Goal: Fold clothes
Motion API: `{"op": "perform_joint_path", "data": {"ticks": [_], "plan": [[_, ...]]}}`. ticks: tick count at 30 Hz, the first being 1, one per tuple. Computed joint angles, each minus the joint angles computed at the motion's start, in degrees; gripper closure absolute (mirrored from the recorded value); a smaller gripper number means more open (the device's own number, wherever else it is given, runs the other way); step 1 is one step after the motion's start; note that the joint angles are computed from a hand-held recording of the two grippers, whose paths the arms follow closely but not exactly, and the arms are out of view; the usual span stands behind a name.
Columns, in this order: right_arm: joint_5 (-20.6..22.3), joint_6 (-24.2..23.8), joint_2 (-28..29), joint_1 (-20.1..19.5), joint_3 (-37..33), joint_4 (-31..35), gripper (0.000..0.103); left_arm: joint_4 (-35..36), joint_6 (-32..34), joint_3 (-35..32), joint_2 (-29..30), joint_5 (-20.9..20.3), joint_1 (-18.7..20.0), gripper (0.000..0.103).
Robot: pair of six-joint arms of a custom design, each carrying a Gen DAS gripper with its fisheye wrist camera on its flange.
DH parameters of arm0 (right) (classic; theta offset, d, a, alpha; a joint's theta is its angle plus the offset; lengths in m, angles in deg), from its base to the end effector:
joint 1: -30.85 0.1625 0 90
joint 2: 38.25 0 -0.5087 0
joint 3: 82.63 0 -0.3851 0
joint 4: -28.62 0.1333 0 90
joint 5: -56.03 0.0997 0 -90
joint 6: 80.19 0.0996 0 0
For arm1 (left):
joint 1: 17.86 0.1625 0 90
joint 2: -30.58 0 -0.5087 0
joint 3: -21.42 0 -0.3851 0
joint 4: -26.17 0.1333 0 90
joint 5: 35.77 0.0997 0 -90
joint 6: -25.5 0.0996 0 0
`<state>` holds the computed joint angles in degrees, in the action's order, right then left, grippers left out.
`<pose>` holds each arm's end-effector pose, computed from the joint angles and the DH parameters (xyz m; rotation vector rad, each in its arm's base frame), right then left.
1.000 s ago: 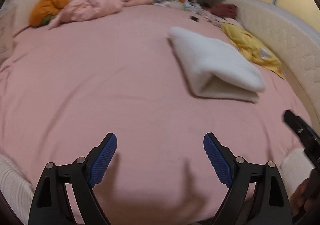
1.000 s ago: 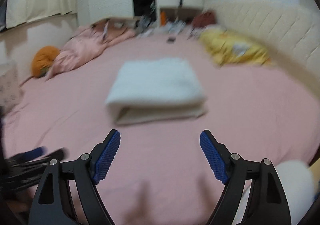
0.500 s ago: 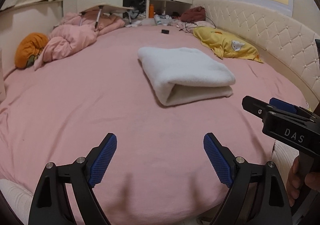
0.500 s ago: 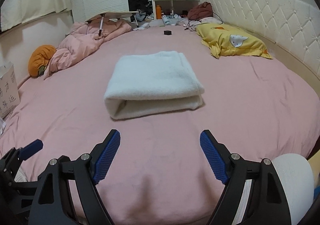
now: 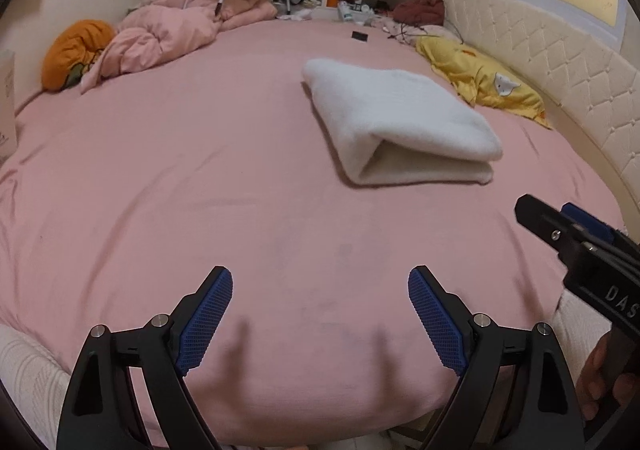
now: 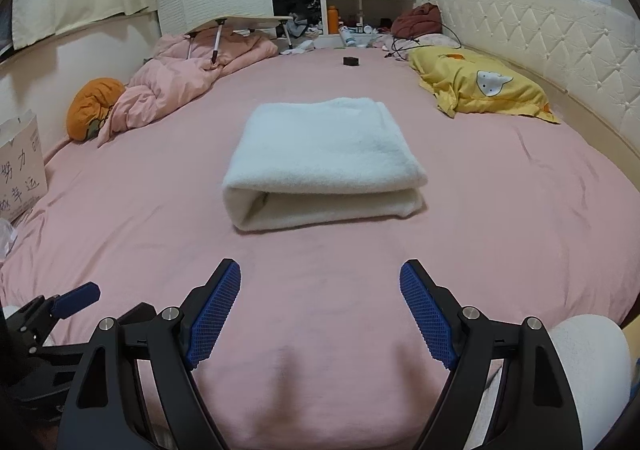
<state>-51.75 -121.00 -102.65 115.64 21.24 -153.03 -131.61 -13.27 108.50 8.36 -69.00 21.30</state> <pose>0.0432 -0.6598 0.3971 0.5489 -2.3005 0.9187 -0.4346 -0.6333 -0.0432 0.2112 2.3006 -0.9214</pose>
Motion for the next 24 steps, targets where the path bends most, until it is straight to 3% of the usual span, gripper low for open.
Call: {"op": "perform_joint_path", "data": {"ticks": [4,13,24], "plan": [[-0.03,0.84,0.24,-0.17,-0.49,1.20,0.021,0.15,-0.06,-0.34,0.58,1.35,0.18,0.000],[-0.21,2.31,0.67,-0.44,-1.36,3.24,0.021,7.13,-5.08,-1.90,0.82,2.30,1.04,0.000],[-0.14,1.16,0.88,-0.25,-1.25,3.15,0.021,2.81,-0.16,-1.81,1.21,0.79,0.95,0.000]]}}
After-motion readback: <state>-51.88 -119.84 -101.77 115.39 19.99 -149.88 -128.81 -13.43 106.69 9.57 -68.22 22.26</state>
